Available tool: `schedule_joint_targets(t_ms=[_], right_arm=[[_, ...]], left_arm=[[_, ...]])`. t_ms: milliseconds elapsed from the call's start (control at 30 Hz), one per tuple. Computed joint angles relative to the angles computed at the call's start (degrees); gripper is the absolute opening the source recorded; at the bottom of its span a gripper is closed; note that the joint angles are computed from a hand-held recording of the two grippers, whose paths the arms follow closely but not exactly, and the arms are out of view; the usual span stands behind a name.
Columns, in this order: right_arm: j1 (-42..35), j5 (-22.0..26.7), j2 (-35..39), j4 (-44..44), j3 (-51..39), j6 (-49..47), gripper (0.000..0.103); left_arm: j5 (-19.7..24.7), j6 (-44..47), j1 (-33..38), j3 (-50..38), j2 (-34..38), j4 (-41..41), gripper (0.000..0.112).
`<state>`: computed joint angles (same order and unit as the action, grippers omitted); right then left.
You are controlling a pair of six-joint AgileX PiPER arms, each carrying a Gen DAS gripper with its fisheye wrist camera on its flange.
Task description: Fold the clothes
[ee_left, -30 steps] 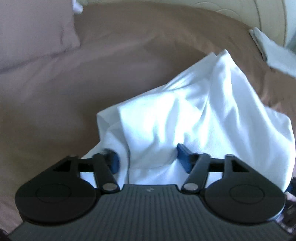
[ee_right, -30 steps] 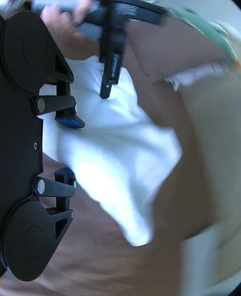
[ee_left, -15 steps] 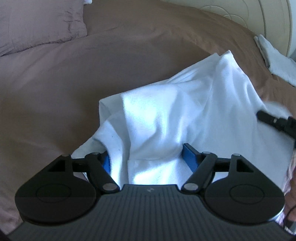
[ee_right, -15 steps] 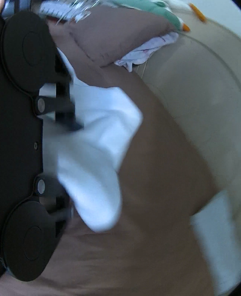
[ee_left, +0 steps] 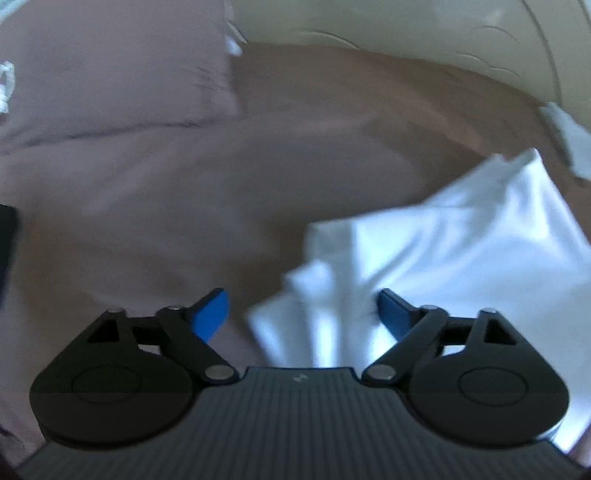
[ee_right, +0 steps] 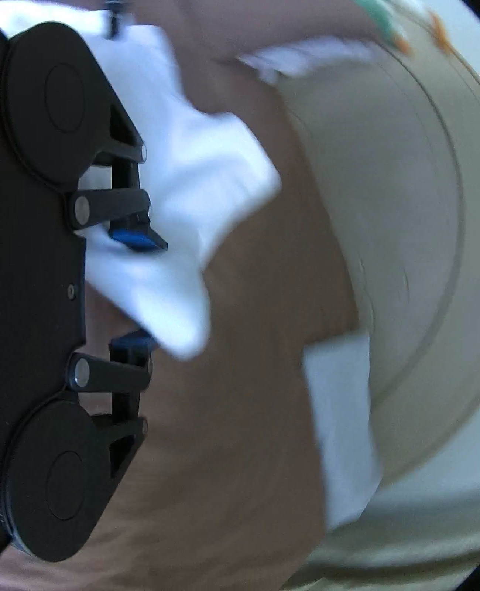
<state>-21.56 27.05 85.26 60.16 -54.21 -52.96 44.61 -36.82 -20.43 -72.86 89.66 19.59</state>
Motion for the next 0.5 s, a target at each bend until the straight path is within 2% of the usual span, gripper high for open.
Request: schedule_joint_targets(t_ms=[67, 167, 233, 333, 400, 500], right_arm=[[-3.49, 5.45, 2.03, -1.99, -4.48, 4.14, 0.051], [-4.60, 7.46, 2.11, -5.44, -9.05, 3.25, 0.051], [-3.44, 9.27, 2.44, -8.62, -12.63, 1.28, 0.051], [-0.70, 15.05, 4.88, -14.23, -19.85, 0.45, 0.052], [3.56, 16.76, 7.27, -18.25, -24.45, 3.52, 0.052], [6.64, 19.30, 11.90, -20.20, -29.70, 6.99, 0.053]], left_arm=[[-0.28, 5.38, 4.02, 0.83, -1.38, -7.95, 0.095], [1.56, 7.31, 6.59, 0.78, -2.51, -13.29, 0.095], [1.92, 4.37, 5.36, 1.08, -3.79, -10.89, 0.093], [0.84, -0.74, 1.95, 1.49, -5.00, -3.00, 0.091], [-3.87, 4.60, 3.26, 1.79, -5.34, -7.20, 0.091], [-6.68, 21.79, 6.27, -0.96, -2.27, -23.98, 0.092]])
